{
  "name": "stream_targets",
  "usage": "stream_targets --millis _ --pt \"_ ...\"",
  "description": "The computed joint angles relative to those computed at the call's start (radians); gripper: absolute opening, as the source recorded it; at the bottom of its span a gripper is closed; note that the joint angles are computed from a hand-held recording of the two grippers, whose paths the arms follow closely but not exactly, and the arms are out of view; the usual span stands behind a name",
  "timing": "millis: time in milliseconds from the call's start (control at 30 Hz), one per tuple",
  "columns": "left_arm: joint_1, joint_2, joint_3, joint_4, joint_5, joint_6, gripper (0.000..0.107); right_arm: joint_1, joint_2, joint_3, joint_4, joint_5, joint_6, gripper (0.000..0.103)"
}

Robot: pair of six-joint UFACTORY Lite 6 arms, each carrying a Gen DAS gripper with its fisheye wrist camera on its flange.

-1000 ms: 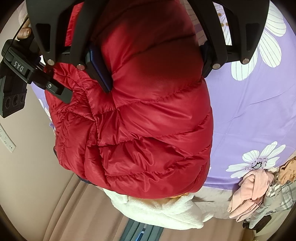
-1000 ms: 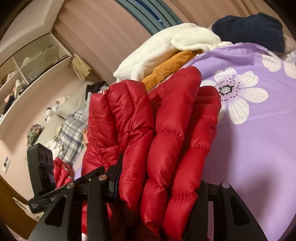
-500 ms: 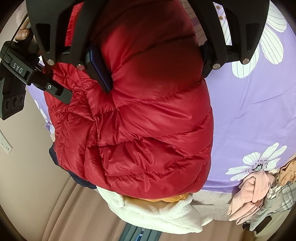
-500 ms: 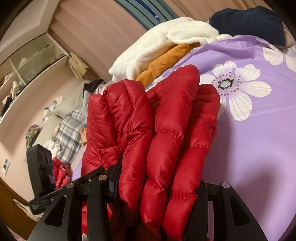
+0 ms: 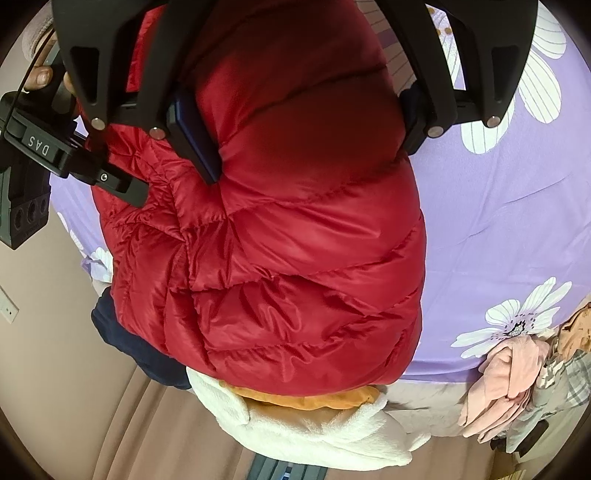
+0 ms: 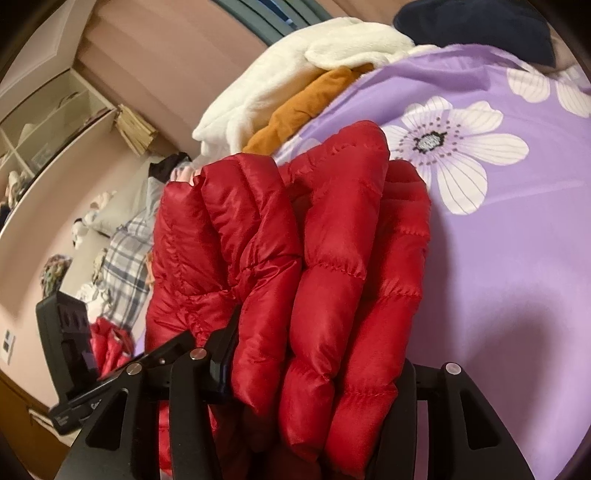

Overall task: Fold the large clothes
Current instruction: 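Open the right gripper to release the jacket bundle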

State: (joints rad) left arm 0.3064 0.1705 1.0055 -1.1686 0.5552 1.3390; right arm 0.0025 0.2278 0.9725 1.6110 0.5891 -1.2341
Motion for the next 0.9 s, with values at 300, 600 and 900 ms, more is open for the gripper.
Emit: stream_targets --millis 300,600,900 --pt "-0.011 -0.006 -0.011 0.022 -0.03 -0.008 0.088 -0.003 0.012 0.006 -0.041 -0.019 0.047 0.057" --pt "-0.01 -0.022 -0.016 0.054 -0.037 -0.043 0.088 -0.005 -0.061 -0.022 -0.129 -0.055 0.144 0.065" --pt "-0.018 -0.091 -0.063 0.108 -0.069 -0.089 0.088 0.071 -0.22 -0.069 -0.263 -0.298 0.248 0.067"
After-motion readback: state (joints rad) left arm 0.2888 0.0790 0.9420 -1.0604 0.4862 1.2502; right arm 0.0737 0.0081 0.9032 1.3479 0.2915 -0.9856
